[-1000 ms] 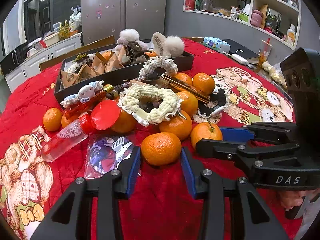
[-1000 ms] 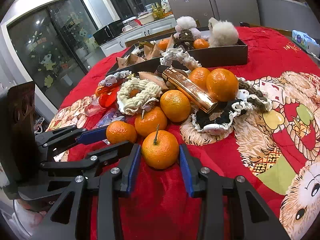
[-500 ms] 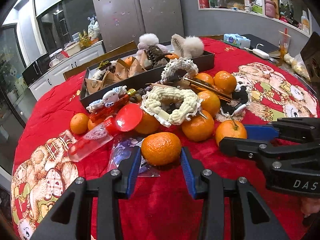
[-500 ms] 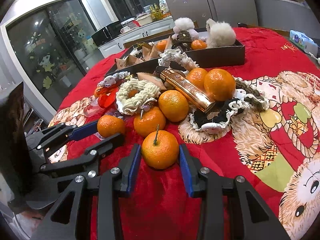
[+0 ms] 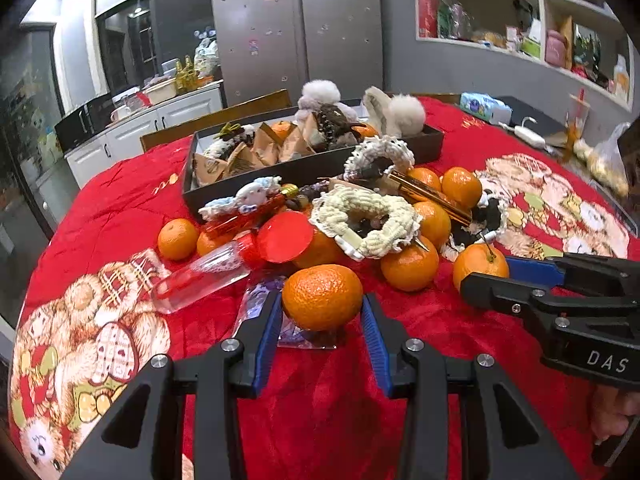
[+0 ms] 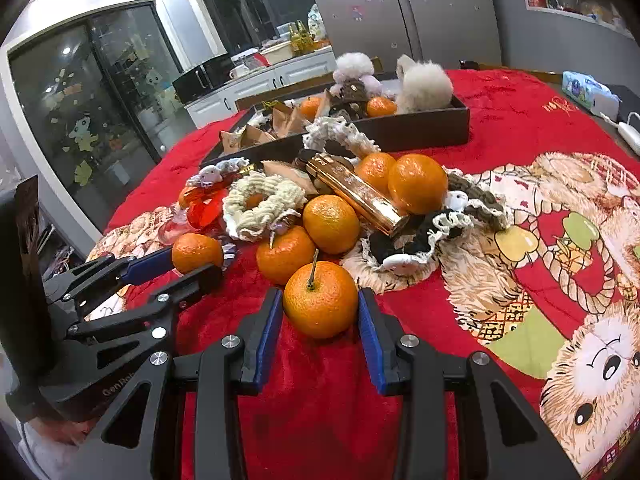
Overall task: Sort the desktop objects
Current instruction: 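Lift the orange in the right tool while the left tool lifts its orange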
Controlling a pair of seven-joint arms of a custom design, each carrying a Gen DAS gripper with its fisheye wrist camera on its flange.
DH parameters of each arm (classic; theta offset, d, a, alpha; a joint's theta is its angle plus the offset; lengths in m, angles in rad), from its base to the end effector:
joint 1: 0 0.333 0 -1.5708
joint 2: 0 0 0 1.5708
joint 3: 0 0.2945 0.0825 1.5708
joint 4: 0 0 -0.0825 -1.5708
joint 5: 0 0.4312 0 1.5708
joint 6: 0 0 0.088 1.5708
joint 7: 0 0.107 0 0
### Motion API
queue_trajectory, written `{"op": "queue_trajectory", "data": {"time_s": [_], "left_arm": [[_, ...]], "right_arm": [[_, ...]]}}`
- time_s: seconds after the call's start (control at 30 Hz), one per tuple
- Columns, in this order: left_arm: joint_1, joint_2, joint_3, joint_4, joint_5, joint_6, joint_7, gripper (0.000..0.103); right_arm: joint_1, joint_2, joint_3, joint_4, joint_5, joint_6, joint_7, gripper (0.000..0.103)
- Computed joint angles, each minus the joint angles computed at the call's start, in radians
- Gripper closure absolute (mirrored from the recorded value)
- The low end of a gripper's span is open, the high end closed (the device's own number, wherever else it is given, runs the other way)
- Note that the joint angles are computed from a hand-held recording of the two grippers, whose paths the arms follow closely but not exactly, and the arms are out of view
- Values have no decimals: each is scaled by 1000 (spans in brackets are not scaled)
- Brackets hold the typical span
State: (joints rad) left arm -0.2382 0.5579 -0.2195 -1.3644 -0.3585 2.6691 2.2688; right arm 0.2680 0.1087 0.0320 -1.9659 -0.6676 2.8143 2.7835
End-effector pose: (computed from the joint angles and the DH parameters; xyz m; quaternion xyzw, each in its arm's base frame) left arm 0.7338 -0.3054 0.4542 -0.3357 0.8517 -0.3642 0.1712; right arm 0.6250 0.2245 0.4521 -0.5219 0.7531 -0.2187 0.3358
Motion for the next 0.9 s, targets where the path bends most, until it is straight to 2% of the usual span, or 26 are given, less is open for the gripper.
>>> {"op": "queue_trajectory", "data": {"time_s": [0.2,0.4,0.6,0.9], "left_arm": [[-10,-22,21,-33,17,35,-48,61],[19,-69,9,-92,-12,57,-43,61],[19,-96,33,-118,-2,75,-93,61],[58,-149,6,-176,-50,105,-50,61]], "right_arm": [[13,5,1,20,-40,-35,10,67],[36,24,7,62,-81,-84,13,67],[50,48,14,102,-70,-81,-28,67],[78,58,10,137,-99,-82,-18,67]]}}
